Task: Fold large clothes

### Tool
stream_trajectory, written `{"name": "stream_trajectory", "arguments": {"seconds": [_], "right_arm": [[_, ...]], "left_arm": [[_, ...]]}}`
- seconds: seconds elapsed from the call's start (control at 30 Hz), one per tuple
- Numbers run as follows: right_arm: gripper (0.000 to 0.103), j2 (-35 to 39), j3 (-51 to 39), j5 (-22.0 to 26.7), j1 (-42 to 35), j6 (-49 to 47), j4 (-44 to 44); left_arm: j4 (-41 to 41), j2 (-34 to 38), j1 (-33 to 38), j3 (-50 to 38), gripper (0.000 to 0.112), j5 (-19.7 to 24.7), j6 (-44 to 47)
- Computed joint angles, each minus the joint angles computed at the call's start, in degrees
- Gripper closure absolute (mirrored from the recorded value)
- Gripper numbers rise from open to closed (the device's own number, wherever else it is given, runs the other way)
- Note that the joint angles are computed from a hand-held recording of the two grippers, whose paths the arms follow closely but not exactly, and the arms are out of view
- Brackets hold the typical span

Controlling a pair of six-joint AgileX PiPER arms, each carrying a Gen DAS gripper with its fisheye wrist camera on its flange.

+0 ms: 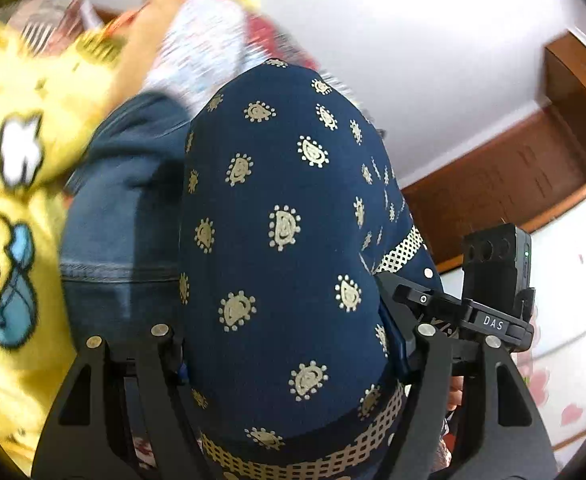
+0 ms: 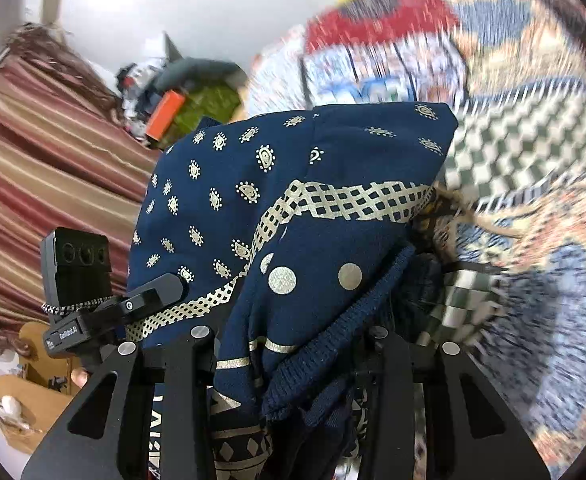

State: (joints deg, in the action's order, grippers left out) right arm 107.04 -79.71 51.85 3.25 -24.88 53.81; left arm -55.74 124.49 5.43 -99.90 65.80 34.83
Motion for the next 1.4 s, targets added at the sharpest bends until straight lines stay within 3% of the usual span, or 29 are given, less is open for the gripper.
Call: {"name": "stream_trajectory", "arguments": {"seconds": [0.13,0.23,0.37,0.5,0.7,0.83,1.03,1.1,1.2,1.4], "right_arm": [[0.067,6.07,-2.76,-1.85,2.77,2.06,-3.53],[0.060,4.64,-1.81,-3.36,3.59,0.91,-5.91],[0.042,-0.97,0.78,-9.44,7.26,8.76,-20.14],[0.041,-6.16,4.30,-13.50,11.06,14.35,-32.34],[0.041,-9.23,9.51,-16.40,15.26,19.61,-40.62],[0.041,-12.18,14.71,-17.00,15.65,24.07,-44.09],[0.041,-22.19,21.01,-15.79,15.62,29.66,-49.06],[0.041,-25.81,21.85,-14.97,16.61,32.59,-52.48],[0.041,-32.13,22.35,-14.00,18.78,36.83,-56.87],[0.041,-46.03,20.02,-9.17,28.11,50.88,-68.69]], "left_arm": [[2.15,8.88,1.77,-6.80,0.042,3.59,-3.90],[0.58,8.25,2.60,-3.92,0.038,2.93,1.02],[5.60,0.91,1.09,2.82,0.034,-3.53,2.07],[10.53,-8.11,-1.09,11.10,0.032,-11.91,1.78],[15.19,-21.91,-5.77,26.68,0.019,-21.28,7.32],[22.74,-26.57,-9.39,35.31,0.018,-28.96,4.63],[23.23,-29.56,-6.95,39.38,0.018,-29.41,3.19],[28.43,-32.40,-7.82,40.66,0.019,-30.87,-2.07],[30.08,-38.60,-7.52,42.87,0.019,-31.07,-3.72],[28.07,-59.46,-6.00,46.13,0.019,-27.62,-2.69]]}}
